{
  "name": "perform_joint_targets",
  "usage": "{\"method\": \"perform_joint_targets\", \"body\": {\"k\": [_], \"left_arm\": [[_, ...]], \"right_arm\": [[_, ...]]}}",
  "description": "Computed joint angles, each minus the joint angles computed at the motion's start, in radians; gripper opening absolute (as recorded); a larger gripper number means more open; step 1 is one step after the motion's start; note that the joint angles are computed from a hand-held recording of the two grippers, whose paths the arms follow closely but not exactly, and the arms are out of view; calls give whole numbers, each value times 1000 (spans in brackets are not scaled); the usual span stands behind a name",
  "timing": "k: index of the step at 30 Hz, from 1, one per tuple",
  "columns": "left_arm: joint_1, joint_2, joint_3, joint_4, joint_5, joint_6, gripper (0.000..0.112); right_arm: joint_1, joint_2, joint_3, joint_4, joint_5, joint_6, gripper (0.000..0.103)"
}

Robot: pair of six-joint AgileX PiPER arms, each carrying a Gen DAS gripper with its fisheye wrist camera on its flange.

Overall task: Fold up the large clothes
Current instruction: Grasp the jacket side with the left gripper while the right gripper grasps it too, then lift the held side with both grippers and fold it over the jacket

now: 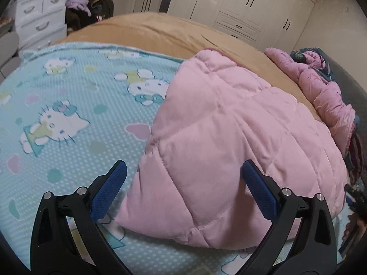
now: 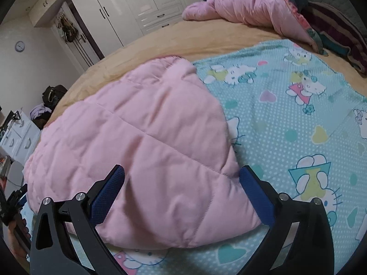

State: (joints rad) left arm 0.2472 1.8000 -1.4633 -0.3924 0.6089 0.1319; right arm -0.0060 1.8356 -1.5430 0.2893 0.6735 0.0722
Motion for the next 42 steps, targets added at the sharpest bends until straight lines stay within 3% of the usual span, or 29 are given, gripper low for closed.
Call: {"method": "perform_joint_targets", "body": {"k": [4,12,17,29,32,34,37,42], "left_arm": [[41,32,14,-175,3,132,95],[80,85,14,-354,40,299,95],[73,90,23,-362,25,313,95],[52,97,2,-311,20,258,94],[40,97,-14,-336,31,276,82],[29,90,-22,-336,31,284,63],[7,77,-37,-284,30,256,50],[16,46,-28,-346,37,309,40]], "right_arm": [[-41,52,-17,134,17,-117,99],[-129,170,-85,428,144,-394,99],[-159,192,-60,548,147,-502,99],[-155,203,-40,644,123,-588,98],[-157,203,-41,681,142,-605,97],[-155,208,-61,694,160,-598,97],[-166,209,-54,769,192,-641,93],[-158,168,-48,773,199,-647,81]]}}
